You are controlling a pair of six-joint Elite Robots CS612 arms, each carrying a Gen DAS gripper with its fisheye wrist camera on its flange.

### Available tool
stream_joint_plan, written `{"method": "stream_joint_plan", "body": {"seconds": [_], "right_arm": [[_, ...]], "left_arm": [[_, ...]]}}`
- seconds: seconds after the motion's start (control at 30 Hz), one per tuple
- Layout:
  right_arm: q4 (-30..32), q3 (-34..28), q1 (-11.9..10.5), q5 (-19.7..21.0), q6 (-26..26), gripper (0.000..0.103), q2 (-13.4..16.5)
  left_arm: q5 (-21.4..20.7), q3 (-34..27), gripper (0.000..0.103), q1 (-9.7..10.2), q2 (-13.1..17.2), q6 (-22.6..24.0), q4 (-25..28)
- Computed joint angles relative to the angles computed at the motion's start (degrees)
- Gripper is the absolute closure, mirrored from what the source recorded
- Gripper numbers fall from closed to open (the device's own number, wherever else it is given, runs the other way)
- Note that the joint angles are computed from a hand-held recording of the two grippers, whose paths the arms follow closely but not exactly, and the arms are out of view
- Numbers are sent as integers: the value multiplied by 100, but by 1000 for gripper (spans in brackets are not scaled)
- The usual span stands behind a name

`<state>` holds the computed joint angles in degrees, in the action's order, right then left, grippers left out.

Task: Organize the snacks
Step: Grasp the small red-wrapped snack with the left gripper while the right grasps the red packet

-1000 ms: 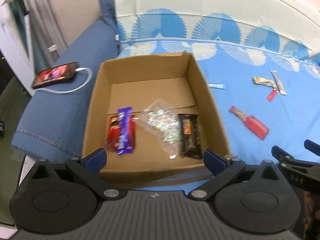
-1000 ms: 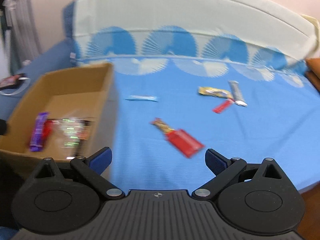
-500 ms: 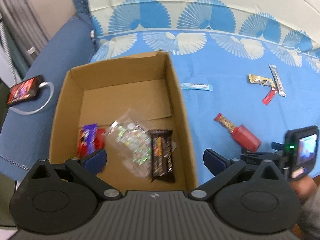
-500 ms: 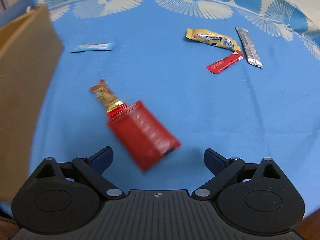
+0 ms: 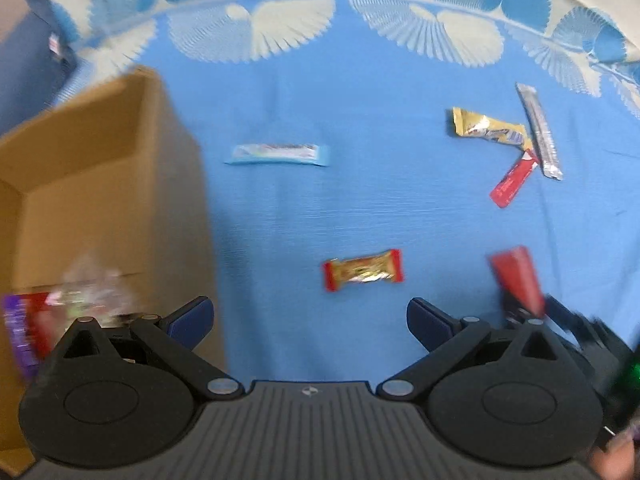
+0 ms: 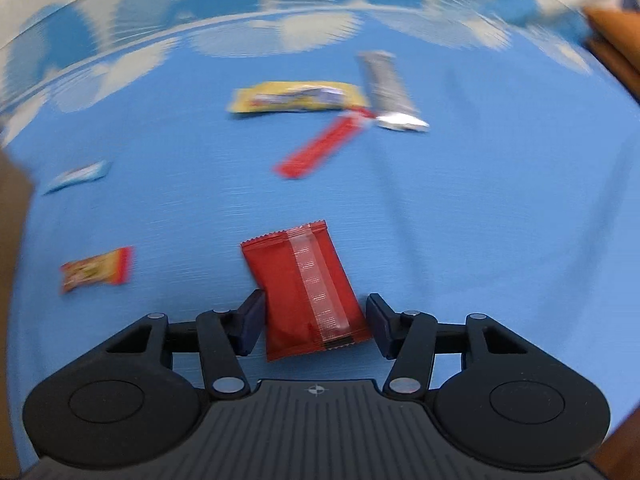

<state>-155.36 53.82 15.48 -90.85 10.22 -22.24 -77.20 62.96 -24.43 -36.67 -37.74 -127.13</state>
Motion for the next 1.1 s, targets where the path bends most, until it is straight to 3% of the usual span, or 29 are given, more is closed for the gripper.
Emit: {"method": "stream_joint_plan", "body": {"seconds": [0.13,0.23,0.3,0.37,0.4,0.47,0.5,0.6,0.73,1.1], "right_arm": [[-106,140,-140,307,169,44,-43],[-127,110,-143,352,53,41,-14],[-180,81,-131,342,-15,36,17],[-264,83,-128,356,-30,34,38],[-296,72,-119,321,-67,34,54],[-347,14,-91,185,-232,40,98],[-412,25,-81,124,-284,50,101],[-379,87,-95,171,-155,56,38],[-750,479,-84,214,42,56,-205],[-2251,2270,29,714,245,56,-1365]], "left_arm": [[-369,-770,0,53,577,1399,398],[-157,-1121,0,25,821,2328,734],[134,-1211,10,4,916,2680,839],[110,-1468,36,43,1069,2679,1195],[-71,-1509,41,86,1090,2543,1213],[-445,-1462,81,152,1050,2362,1090],[-410,-1398,82,142,1010,2311,1036],[-74,-1029,82,64,817,2417,752],[-130,-447,83,50,413,2246,354],[-290,1652,83,-200,-1144,1804,-1280]]}}
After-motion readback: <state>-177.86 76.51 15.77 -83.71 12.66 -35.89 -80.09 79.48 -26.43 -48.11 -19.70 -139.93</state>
